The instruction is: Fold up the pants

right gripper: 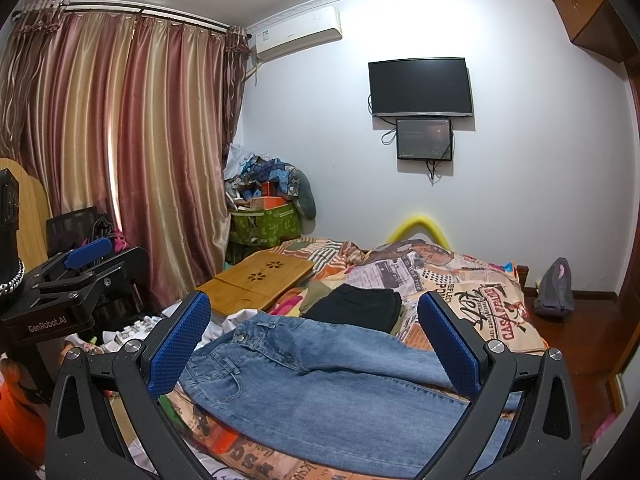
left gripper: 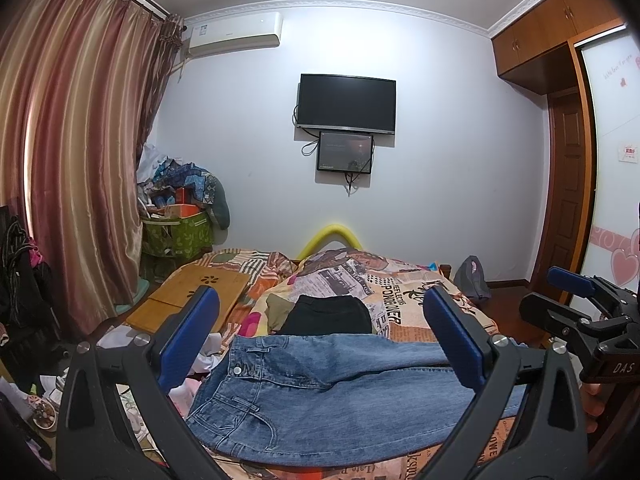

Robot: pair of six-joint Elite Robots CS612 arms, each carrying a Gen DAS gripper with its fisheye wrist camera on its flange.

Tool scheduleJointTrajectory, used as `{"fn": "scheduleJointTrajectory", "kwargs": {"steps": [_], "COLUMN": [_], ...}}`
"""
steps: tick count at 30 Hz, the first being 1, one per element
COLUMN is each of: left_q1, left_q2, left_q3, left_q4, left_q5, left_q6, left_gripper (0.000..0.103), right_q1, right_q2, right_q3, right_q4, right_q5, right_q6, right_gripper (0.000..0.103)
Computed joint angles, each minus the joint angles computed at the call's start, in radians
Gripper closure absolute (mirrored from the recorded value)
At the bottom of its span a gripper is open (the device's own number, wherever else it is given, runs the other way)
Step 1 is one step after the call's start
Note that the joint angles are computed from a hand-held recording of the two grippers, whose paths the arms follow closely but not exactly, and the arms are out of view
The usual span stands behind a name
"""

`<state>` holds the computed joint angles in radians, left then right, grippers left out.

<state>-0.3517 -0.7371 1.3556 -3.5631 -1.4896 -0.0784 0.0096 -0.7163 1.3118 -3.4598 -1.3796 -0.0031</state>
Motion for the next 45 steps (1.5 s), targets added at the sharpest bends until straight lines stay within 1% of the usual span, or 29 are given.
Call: {"fn": "scheduleJointTrajectory", "kwargs": {"steps": [23,34,41,43,45], "left_q1": [-0.003,0.001,0.005,0.006,0.009], "left_q2": [-0.004,0.003,0.020,0.032,0.046], "left_q3": [0.000,-0.014,-0.041,-0.060,-0.079], "left_q4": [-0.005,0.015,0.042,0.051,0.064], "left_q5": [-0.004,-0.018,-0.023,-0.011,-0.013], "left_q6": [0.005,-0.006,-0.003,0.001,0.010], "left_gripper": [0.000,0.000,0.000,0.000,0.000], "right_q1": [-0.001,-0.002,-0.004,-0.006,-0.012], "right_q2": [-0.008,-0.008,-0.002,0.000,0.009], "right_q3": [0.002,0.001,-0.007,-0.011,-0.017], "right_q4": [-0.001,0.005,0.020,0.027,0.011], "right_q5": [-0.002,-0.004,-0.009,-0.011,-0.001], "right_q6": [0.001,0.005,0.013,0.013,0.017], "right_gripper": [0.000,0.000,0.000,0.000,0.000]}}
